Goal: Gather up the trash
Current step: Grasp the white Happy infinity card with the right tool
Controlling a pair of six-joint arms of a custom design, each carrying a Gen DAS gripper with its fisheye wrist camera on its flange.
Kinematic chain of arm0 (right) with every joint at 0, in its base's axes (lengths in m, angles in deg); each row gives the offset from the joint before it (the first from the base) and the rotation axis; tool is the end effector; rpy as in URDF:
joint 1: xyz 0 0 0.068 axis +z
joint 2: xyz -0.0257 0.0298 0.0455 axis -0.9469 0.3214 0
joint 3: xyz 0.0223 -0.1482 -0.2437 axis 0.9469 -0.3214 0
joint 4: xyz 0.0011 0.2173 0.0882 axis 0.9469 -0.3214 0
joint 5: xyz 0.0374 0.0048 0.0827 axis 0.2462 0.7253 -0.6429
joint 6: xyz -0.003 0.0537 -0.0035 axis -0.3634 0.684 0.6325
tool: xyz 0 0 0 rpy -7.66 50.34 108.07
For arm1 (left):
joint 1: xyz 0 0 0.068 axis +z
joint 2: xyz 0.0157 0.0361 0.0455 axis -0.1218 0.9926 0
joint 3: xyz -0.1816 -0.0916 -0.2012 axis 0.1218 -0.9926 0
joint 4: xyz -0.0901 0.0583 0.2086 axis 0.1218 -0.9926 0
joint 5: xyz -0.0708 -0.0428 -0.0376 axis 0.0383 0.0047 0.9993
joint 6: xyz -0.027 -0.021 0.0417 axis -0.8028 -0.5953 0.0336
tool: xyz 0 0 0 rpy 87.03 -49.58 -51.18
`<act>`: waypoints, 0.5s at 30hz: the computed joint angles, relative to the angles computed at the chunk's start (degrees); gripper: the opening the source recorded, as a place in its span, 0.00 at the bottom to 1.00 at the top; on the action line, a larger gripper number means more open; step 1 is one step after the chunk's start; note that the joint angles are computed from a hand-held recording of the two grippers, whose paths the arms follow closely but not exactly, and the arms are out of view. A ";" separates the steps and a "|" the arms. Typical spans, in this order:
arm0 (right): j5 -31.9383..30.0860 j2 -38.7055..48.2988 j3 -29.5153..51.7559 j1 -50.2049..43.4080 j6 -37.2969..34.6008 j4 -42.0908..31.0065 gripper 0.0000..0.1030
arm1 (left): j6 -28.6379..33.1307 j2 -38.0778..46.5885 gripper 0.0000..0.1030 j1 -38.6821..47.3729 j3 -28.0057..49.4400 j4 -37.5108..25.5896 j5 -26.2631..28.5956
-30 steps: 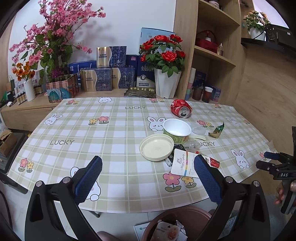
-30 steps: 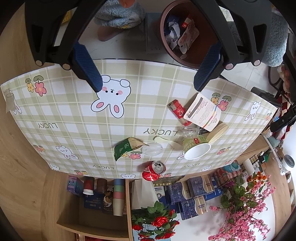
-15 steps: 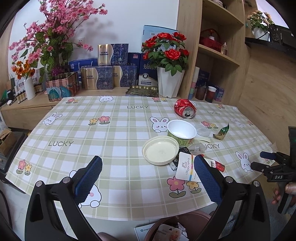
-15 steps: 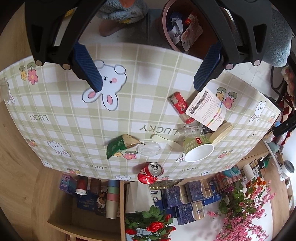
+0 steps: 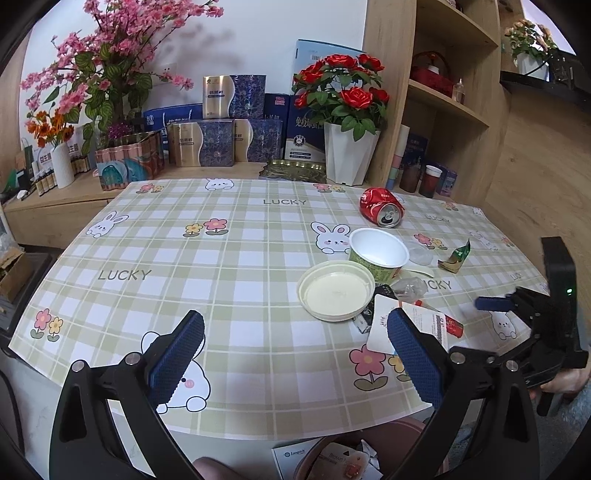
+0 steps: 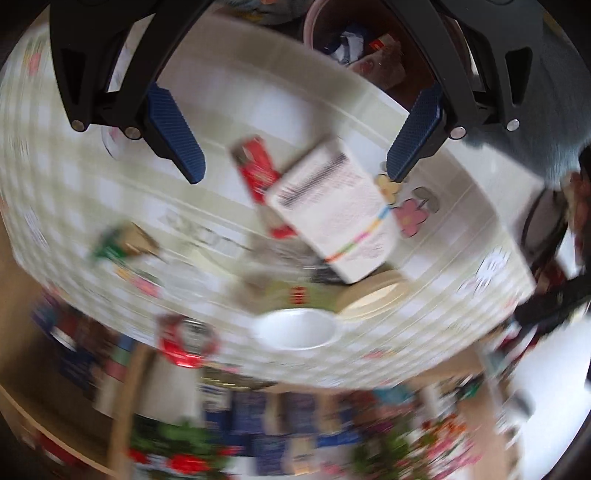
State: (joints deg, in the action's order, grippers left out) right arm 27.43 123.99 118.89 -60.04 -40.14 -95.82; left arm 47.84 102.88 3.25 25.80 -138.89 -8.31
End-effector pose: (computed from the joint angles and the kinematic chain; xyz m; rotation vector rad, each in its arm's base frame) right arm 0.1702 0.0382 0.3448 -0.5568 2.3917 0.1378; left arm 0.1357 0.0115 0.4056 0.1666 2.1879 -0.2308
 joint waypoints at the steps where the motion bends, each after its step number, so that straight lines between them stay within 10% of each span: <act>1: 0.72 1.71 0.47 1.57 -0.63 0.54 0.94 | 0.46 0.01 0.94 0.80 -0.25 -0.09 0.47; 15: 3.90 14.06 5.60 9.24 -7.18 0.73 0.89 | 4.51 0.09 0.94 7.99 -1.33 -2.26 5.29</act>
